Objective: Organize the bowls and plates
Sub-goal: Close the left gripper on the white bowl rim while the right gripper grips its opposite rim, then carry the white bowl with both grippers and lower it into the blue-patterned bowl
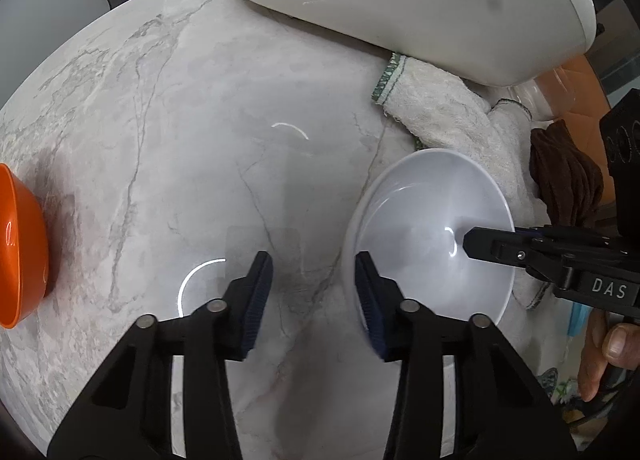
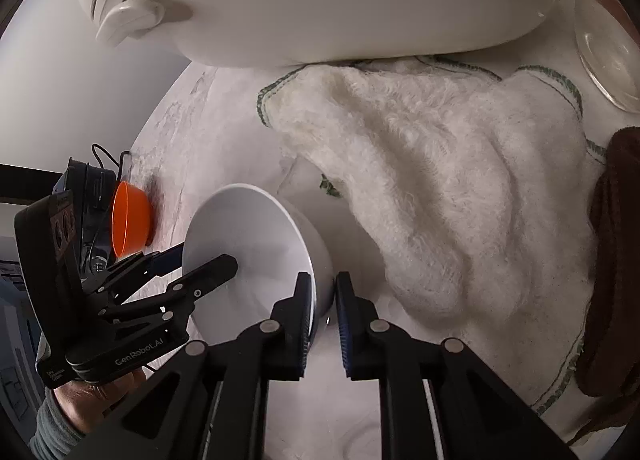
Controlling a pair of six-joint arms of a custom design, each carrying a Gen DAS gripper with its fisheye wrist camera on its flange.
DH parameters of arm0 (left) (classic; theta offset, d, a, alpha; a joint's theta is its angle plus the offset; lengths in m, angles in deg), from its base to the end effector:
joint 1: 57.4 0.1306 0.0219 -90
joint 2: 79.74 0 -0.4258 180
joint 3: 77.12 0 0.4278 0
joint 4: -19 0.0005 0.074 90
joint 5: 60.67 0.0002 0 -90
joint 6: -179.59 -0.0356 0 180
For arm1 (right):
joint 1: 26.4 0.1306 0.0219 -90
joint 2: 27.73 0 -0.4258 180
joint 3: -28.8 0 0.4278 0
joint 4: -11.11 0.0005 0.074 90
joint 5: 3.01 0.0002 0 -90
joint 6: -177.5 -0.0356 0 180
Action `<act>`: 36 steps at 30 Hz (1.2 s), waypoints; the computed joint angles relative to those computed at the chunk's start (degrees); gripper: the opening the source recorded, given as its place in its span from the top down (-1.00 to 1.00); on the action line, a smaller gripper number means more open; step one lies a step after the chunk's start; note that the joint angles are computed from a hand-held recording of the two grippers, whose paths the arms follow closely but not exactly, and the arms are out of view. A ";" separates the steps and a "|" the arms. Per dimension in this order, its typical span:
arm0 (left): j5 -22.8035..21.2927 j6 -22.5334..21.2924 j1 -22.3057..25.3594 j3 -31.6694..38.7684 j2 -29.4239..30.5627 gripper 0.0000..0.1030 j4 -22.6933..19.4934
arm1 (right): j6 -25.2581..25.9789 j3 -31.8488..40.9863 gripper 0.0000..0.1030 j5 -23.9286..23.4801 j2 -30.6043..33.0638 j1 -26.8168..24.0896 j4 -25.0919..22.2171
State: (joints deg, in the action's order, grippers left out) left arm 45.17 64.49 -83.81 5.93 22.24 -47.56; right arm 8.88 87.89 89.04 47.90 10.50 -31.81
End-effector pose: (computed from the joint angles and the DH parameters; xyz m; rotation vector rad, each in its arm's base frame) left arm 0.4641 -0.2419 0.3004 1.3348 2.7283 -0.4239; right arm 0.3064 0.2278 0.3268 0.9966 2.5773 0.6117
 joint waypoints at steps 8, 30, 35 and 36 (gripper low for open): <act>-0.12 1.49 -2.53 -1.24 -1.17 0.84 0.84 | 0.69 1.15 0.72 0.18 1.98 -0.13 1.35; 0.80 -0.21 -1.95 -2.58 -10.08 0.84 -2.26 | -2.62 1.81 0.72 7.02 -4.80 4.86 -3.68; 1.25 -1.11 -2.15 -3.55 -14.32 0.84 -4.16 | -5.52 2.85 0.72 10.99 -6.78 8.91 -6.63; 1.39 -1.39 -2.17 -3.81 -15.27 0.84 -4.76 | -6.29 3.06 0.72 11.98 -7.15 9.98 -7.23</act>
State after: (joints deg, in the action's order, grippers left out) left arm 46.56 63.10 -85.98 2.12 6.97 -52.33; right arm 2.59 90.95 101.02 40.76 20.48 -39.04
